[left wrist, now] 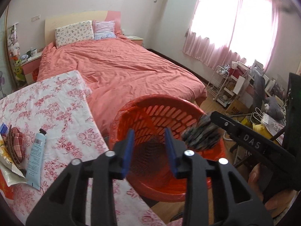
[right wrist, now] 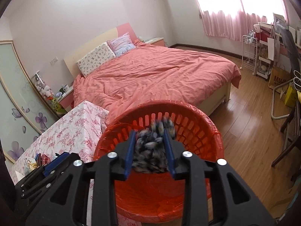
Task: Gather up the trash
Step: 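Carry the scrunchie and mesh cloth with both tools over the orange basket, then open both tools to drop the scrunchie and mesh cloth into the basket, then grasp the grey-green sock with the left tool while the right tool grasps the light blue tube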
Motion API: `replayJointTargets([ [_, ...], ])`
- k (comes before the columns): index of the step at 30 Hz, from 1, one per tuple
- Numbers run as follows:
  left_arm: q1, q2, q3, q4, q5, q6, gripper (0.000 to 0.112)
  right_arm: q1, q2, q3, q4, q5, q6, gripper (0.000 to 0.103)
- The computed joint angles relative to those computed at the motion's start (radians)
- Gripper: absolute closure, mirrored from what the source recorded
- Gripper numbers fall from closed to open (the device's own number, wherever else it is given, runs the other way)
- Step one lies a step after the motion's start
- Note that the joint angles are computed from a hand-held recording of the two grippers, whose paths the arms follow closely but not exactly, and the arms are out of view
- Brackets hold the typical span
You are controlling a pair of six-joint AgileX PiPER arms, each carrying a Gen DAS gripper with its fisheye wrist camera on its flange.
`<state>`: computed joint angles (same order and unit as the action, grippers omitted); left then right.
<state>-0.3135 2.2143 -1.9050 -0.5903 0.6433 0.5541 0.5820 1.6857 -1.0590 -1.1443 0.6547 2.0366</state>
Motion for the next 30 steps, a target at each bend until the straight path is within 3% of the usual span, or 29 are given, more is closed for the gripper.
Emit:
replayJointTargets([
  [5, 0.040, -0.032, 0.056, 0.002, -0.020, 0.008, 0.071, 0.022, -0.003, -0.028, 0.030, 0.042, -0.046, 0.058],
  [11, 0.107, -0.193, 0.292, -0.054, -0.128, 0.128, 0.062, 0.093, 0.033, -0.123, 0.088, 0.123, -0.139, 0.056],
  [19, 0.335, -0.355, 0.532, -0.164, -0.206, 0.299, 0.056, 0.202, 0.204, -0.367, 0.190, 0.176, -0.323, 0.056],
  [30, 0.656, -0.285, 0.456, -0.087, -0.173, 0.244, 0.055, 0.242, 0.556, -0.897, 0.408, 0.223, -0.637, 0.058],
])
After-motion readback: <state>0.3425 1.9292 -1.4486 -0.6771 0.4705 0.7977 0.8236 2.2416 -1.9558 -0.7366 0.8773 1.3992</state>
